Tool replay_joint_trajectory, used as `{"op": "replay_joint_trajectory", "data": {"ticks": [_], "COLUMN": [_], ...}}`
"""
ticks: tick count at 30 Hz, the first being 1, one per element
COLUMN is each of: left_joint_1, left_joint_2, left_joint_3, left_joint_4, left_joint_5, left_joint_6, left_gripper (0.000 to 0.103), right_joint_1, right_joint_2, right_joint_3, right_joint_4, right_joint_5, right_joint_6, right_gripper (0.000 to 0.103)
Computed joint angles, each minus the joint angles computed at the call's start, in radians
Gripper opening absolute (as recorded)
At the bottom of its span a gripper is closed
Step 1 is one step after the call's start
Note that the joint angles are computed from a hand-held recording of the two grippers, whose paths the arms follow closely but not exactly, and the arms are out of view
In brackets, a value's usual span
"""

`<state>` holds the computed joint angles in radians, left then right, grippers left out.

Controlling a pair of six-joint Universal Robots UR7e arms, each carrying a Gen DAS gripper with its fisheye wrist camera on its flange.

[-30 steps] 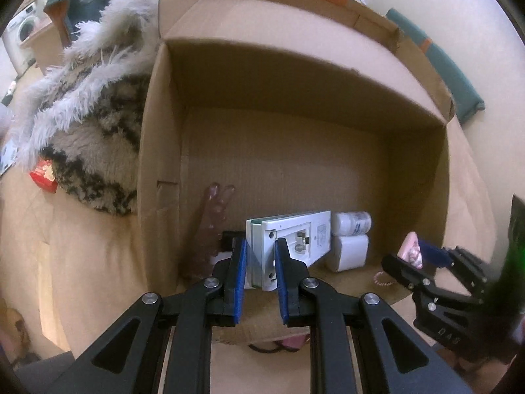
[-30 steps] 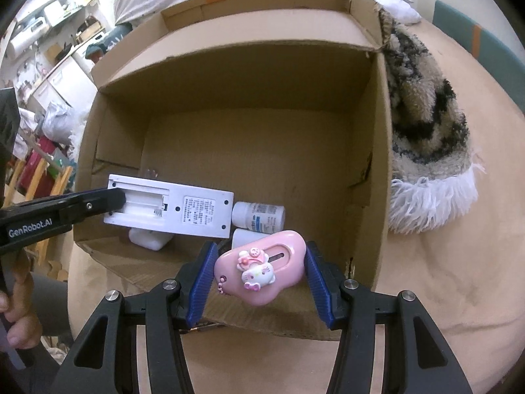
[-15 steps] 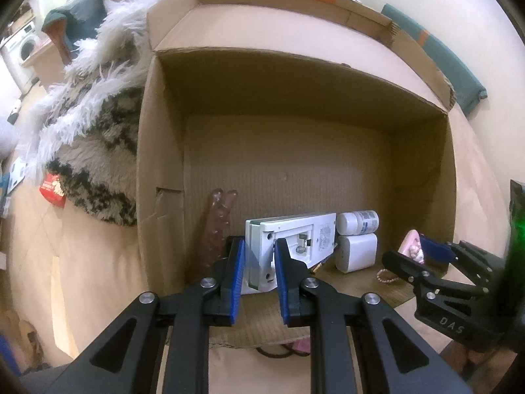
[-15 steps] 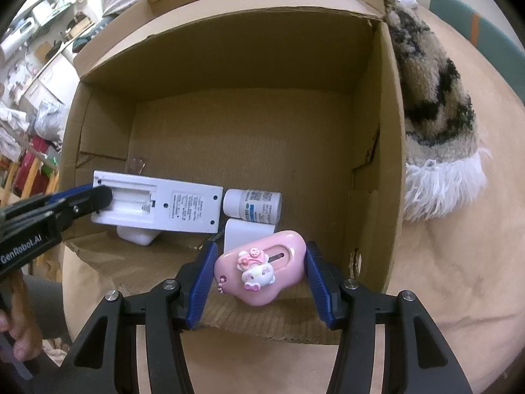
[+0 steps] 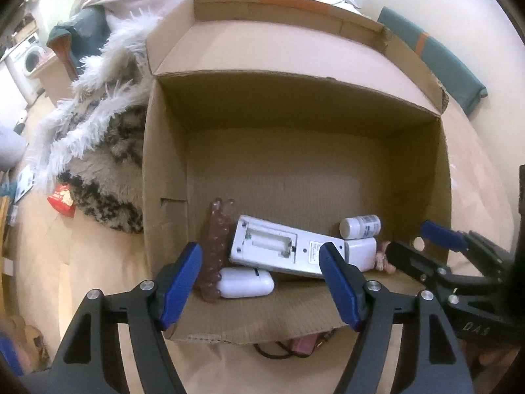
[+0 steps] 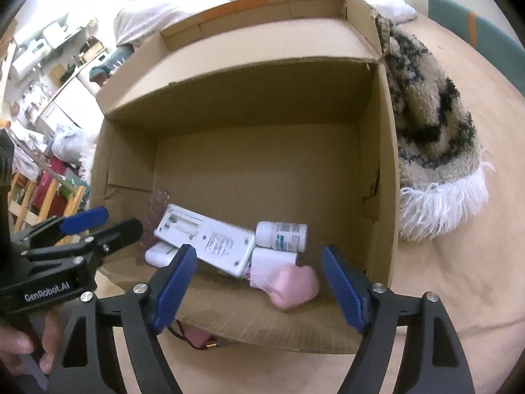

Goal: Organize rigid objects
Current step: 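Carry the battery holder and pink case into the box and open both tools, then withdraw both tools from the box toward the remaining items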

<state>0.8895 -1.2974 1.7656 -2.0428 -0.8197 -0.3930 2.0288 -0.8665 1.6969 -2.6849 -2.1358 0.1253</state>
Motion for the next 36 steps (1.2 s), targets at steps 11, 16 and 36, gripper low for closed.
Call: {"op": "replay_joint_trajectory", "data": {"ticks": [11,16,36], "left_joint_1": [0.001,0.005,-0.068], "left_joint_2": [-0.004,-0.001,-0.125], "left_joint_3": [0.002,-0.003,0.014], "left_joint_4": [0.012,0.019,0.185], "left_joint_5": [0.015,0.001,0.087], "left_joint_6": [-0.023,-0.026,-0.148], "left_gripper": [0.071,0.071,0.071], "right_joint_1": [-0.003,0.002,0.032], "right_joint_2": [0.005,0.017,-0.022], "right_joint_3": [-0.008,-0.018,0.025], "right_joint_4": [0.015,0.018,-0.018], "right_joint_5": [0.003,-0.006,-0.030], "right_joint_6": [0.007,0.020,0.056], "right_gripper": [0.084,0.084,0.084]}}
